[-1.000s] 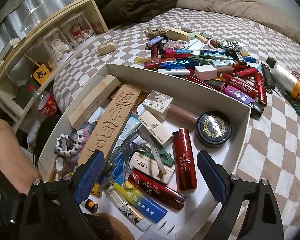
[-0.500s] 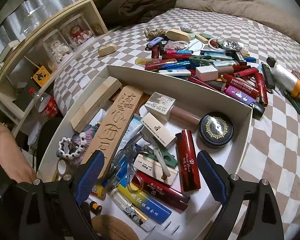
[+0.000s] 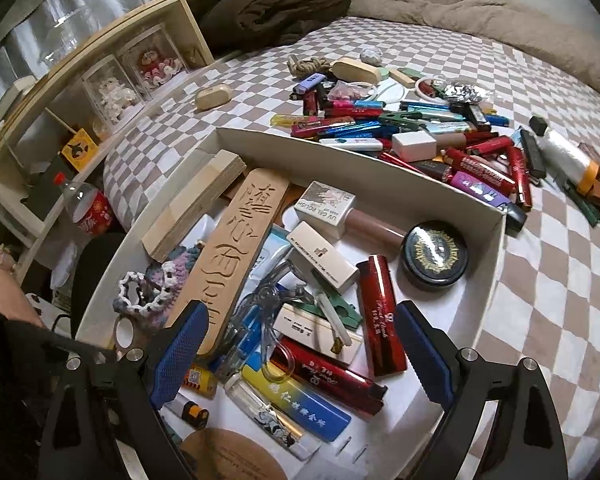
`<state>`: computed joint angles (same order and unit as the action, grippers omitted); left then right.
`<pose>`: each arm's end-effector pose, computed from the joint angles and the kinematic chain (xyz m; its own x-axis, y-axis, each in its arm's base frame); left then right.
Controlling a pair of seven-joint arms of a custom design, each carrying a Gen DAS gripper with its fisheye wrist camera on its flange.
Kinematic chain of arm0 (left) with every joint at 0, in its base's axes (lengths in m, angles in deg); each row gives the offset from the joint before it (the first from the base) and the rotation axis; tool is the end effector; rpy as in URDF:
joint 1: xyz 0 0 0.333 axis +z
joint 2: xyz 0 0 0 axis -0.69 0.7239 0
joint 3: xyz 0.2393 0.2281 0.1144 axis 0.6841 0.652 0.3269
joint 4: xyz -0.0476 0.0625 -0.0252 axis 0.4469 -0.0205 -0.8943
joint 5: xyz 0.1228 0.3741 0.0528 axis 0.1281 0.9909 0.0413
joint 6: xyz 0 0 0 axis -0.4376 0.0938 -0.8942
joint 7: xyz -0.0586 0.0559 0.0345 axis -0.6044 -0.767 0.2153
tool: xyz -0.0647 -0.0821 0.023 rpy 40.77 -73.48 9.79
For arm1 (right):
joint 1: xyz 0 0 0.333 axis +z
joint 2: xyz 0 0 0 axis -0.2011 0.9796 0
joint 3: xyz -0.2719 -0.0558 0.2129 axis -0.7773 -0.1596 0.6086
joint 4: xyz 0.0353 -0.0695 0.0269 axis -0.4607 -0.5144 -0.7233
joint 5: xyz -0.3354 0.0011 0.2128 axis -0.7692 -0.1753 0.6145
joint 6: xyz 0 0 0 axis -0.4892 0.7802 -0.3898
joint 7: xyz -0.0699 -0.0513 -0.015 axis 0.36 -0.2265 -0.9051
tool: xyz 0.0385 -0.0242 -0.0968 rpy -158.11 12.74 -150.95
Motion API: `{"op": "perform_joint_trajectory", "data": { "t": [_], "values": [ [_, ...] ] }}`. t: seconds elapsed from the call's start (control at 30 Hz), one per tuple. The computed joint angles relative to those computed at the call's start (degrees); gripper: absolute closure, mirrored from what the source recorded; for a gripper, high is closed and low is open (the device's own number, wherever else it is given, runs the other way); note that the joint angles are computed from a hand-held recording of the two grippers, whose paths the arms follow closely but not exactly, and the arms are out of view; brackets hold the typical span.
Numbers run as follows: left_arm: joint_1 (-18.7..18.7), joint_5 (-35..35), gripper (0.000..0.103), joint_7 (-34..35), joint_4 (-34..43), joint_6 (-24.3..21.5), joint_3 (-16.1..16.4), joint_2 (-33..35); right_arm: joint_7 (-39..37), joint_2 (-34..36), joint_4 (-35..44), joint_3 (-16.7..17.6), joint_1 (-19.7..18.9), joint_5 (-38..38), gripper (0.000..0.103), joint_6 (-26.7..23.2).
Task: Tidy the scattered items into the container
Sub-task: 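Move both grippers from the white box toward the scattered lighter pile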
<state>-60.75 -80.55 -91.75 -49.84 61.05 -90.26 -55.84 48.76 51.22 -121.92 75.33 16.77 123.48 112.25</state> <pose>0.4965 -0.3928 0.5180 -0.7216 0.6857 0.0952 0.5373 0.6414 -0.5476 0.4606 0.3425 0.4931 0.7025 -0.6538 -0.2810 -0.6759 -0.4893 -0.5511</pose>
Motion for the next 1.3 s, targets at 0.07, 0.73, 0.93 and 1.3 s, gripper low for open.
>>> {"op": "perform_joint_trajectory", "data": {
  "t": [0.07, 0.73, 0.93, 1.3],
  "values": [
    [0.47, -0.95, 0.008, -0.45, 0.2, 0.73, 0.27, 0.16, 2.14, -0.37, -0.52, 0.08, -0.03, -2.02, 0.009, 1.03],
    [2.88, -5.79, 0.008, -19.93, 4.74, 14.48, 0.87, 4.96, 13.42, -4.58, -4.87, -0.01, 1.11, -12.59, 0.0, 10.38],
    [4.3, -9.08, 0.0, -25.29, 5.78, 21.2, -0.27, 6.58, 18.31, -6.06, -6.98, -0.35, 1.49, -17.18, 0.0, 13.97],
    [5.01, -10.65, 0.0, -31.86, 9.66, 24.45, -1.54, 9.37, 28.46, -8.49, -11.05, 0.74, -0.36, -26.21, 0.0, 19.25]
  ]
}}
